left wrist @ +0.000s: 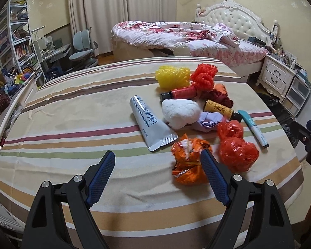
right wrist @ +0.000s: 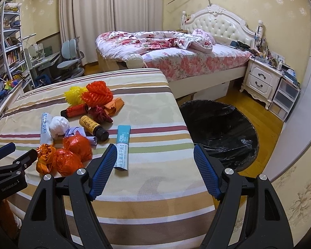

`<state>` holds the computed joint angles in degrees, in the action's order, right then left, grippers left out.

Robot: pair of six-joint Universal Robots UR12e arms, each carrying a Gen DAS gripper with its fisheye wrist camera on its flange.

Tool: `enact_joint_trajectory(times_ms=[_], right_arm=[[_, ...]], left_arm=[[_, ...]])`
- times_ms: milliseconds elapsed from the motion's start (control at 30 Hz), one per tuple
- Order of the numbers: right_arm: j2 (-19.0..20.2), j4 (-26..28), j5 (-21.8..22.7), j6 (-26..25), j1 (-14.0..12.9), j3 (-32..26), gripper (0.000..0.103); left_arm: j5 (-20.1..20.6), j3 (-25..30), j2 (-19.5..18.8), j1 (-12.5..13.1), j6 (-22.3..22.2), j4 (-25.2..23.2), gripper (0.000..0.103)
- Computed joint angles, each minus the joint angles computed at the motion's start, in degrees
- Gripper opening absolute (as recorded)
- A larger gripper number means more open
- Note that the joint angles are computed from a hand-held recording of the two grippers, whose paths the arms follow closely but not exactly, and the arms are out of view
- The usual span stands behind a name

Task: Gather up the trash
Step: 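Lower the left gripper onto the orange plastic bag and close it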

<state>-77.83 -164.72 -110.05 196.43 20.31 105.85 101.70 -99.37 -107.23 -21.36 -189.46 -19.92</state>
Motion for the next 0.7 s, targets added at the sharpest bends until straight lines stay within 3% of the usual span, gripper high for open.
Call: enact_joint_trajectory(times_ms=[267, 500, 700], right_arm=[[-0.3, -0.7, 0.3, 0.2, -0.2, 0.4, 0.075], [-0.3, -0.8, 0.9, 0.1, -0.2, 0.5, 0.075], [0.1, -1.1, 1.2, -0.5, 0.2, 0.2, 0.075]], left_arm=[[-0.8, 1.0, -1.2, -0.7, 1.4, -1.6, 0.082], [-5.6, 0.5, -1.3, 0.3, 2.1, -2.7, 0.041], [-5.3, -0.7, -0.3, 0.1, 3.2, 0.2, 0.037]])
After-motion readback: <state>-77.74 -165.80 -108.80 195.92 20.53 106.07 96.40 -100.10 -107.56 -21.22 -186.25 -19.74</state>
